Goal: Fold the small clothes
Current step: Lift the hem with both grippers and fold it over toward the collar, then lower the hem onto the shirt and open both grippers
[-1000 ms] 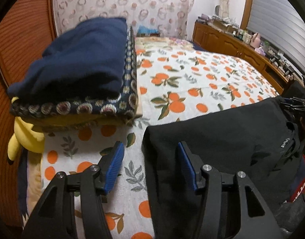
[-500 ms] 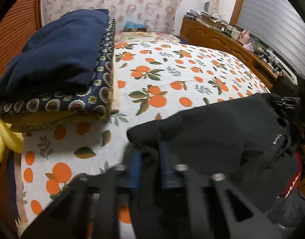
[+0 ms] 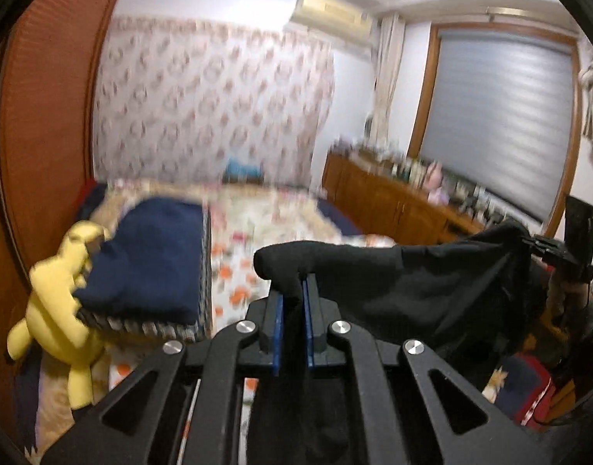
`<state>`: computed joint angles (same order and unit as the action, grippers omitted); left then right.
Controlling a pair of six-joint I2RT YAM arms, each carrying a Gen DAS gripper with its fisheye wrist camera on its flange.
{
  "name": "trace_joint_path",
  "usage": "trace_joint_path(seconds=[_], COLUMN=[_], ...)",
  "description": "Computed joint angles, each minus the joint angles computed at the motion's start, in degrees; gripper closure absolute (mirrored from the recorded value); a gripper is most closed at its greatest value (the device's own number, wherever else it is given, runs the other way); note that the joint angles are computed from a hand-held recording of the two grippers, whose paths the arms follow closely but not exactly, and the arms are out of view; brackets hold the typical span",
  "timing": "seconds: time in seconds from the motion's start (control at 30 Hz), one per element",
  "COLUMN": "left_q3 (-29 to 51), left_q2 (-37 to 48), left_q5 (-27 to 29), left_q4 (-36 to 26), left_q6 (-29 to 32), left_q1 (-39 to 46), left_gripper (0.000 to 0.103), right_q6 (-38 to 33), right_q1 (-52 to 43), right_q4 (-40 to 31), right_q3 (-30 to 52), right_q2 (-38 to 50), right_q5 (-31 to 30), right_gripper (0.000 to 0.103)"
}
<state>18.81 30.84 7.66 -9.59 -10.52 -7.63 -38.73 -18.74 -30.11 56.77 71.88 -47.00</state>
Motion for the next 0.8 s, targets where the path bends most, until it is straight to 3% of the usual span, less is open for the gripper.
trace_joint_path(seconds=[0.2,0.43,0.53,0.63,0.8], left_q3=[8.88,16.29,18.84,20.62,27.47], left_q2=[-9.28,-8.35,-3.40,4.75,28.70], left_q5=[1.26,7.84,8.83,5.61,0.13], left_q4=[-9.99,-10.76,-7.65,-1.71,11.08], left_q6=[3.24,5.74,6.51,7.62,8.85], left_q1=[2.66,11.07,12.88,11.46,10.67], left_gripper=[0.098,0.097,0.097,0.097,0.096], right_q6=[1.91,5.43,7.15,9.78,13.39], right_q1=[-3.10,-7.13,-7.54,-5.03,5.72], right_q4=[-6.61,-8.94,-9.32,-7.46,-3.53], right_q3=[9.03,18.25,22.61,26.51,36.07], right_q2=[-4.60,-6.21,-5.96,-3.79,8.26], right_q5=[-6.99,-13.29,-14.08,-10.98,4.46], right_gripper=[0.095,0.095,0.095,0.095,0.095])
